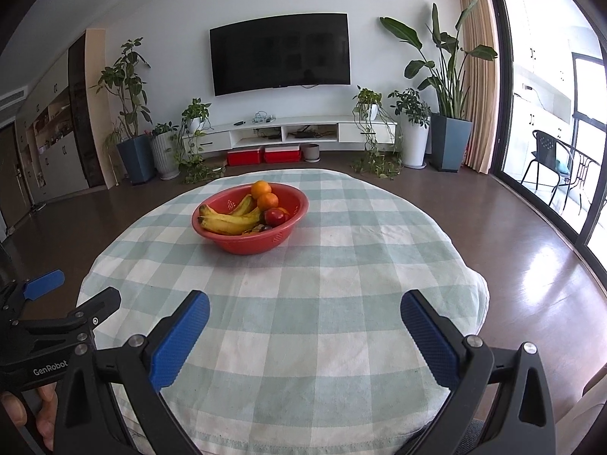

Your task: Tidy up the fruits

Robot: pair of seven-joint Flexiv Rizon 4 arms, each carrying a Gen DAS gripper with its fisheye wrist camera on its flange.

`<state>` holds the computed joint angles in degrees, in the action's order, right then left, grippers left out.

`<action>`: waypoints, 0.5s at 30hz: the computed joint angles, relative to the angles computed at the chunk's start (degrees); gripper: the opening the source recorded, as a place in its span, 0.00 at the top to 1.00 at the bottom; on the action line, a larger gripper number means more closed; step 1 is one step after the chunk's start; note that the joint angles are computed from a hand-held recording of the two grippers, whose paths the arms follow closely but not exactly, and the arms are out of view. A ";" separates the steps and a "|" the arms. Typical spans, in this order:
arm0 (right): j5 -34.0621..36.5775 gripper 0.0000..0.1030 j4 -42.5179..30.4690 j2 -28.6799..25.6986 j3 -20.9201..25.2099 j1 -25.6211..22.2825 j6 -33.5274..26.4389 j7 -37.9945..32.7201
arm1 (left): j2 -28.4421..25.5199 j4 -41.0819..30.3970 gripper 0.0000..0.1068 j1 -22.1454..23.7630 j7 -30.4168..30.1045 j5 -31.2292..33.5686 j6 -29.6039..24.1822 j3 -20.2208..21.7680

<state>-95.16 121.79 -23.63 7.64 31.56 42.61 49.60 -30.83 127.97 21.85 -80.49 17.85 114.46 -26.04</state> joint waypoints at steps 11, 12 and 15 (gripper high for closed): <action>1.07 0.00 -0.13 -0.43 -0.09 0.02 0.62 -1.03 | -0.58 -0.14 0.04 -0.28 0.61 -0.49 -0.67 -0.12; 1.07 0.00 -0.13 -0.40 -0.12 0.03 0.64 -1.02 | -0.68 -0.16 0.04 -0.18 0.63 -0.52 -0.77 -0.24; 1.05 0.00 -0.13 -0.40 -0.15 0.06 0.66 -0.96 | -0.79 -0.14 0.04 0.12 0.79 -0.62 -0.86 -0.56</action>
<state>-94.11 121.66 -24.02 7.49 31.62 43.27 48.64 -31.62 127.82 21.97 -79.70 17.23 113.60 -26.59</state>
